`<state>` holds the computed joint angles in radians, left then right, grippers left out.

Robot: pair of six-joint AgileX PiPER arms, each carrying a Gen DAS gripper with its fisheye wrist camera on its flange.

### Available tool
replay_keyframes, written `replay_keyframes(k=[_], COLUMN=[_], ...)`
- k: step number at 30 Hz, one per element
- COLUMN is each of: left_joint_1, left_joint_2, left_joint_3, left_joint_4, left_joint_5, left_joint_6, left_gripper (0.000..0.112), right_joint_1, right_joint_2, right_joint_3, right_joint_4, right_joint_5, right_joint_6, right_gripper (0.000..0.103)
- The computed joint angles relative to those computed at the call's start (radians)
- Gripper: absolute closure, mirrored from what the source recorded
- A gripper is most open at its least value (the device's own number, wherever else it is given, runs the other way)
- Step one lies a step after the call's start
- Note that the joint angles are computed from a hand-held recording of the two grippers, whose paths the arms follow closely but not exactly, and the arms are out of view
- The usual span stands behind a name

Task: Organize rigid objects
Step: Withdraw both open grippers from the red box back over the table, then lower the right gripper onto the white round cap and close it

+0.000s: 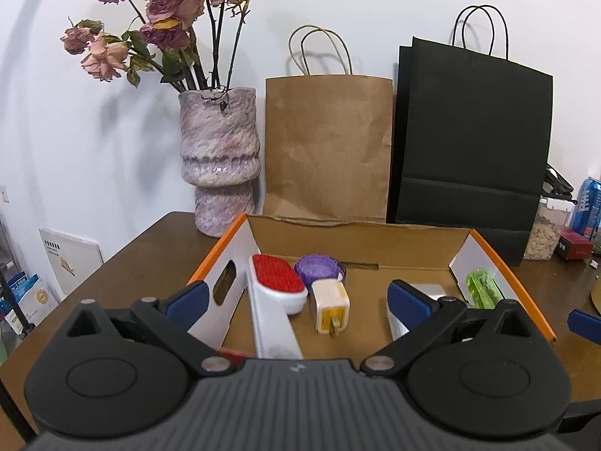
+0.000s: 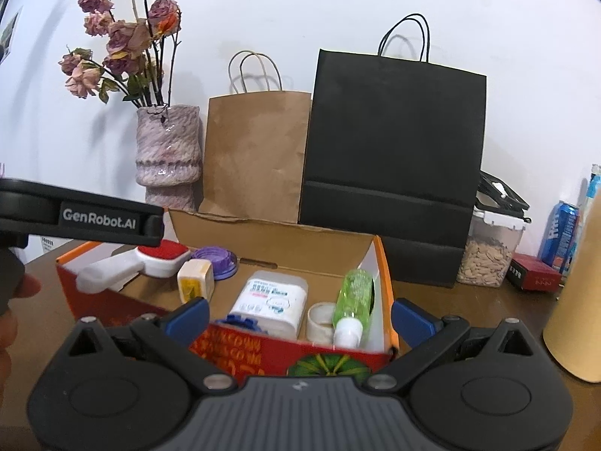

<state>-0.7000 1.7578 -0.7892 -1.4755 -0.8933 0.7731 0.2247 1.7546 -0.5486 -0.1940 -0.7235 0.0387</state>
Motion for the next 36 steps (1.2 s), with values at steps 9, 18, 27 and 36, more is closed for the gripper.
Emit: replay_keyframes(k=[9, 18, 27, 36], left_joint_1=[-0.098, -0.196, -0.273, -0.296], left_joint_2=[-0.059, -0.086, -0.076, -0.066], left_joint_3=[0.091, 0.143, 0.196, 0.234], left_joint_4=[-0.064, -0.122, -0.174, -0.207], left_joint_5=[-0.048, -0.092, -0.104, -0.089], left_joint_6=[-0.039, -0.058, -0.108, -0.152], left_gripper=[0.009, 0.009, 0.009, 0.009], right_joint_1=[0.000, 0.012, 0.009, -0.068], right_joint_2=[-0.077, -0.152, -0.173, -0.143], right_joint_3=[0.128, 0.240, 0.322, 0.337], right_joint_4=[0.010, 0.028, 0.028, -0.095], right_joint_5=[-0.023, -0.024, -0.069, -0.109], right_joint_6=[-0.009, -0.029, -0.030, 0.061], right_gripper=[0.000, 0.000, 0.000, 0.000])
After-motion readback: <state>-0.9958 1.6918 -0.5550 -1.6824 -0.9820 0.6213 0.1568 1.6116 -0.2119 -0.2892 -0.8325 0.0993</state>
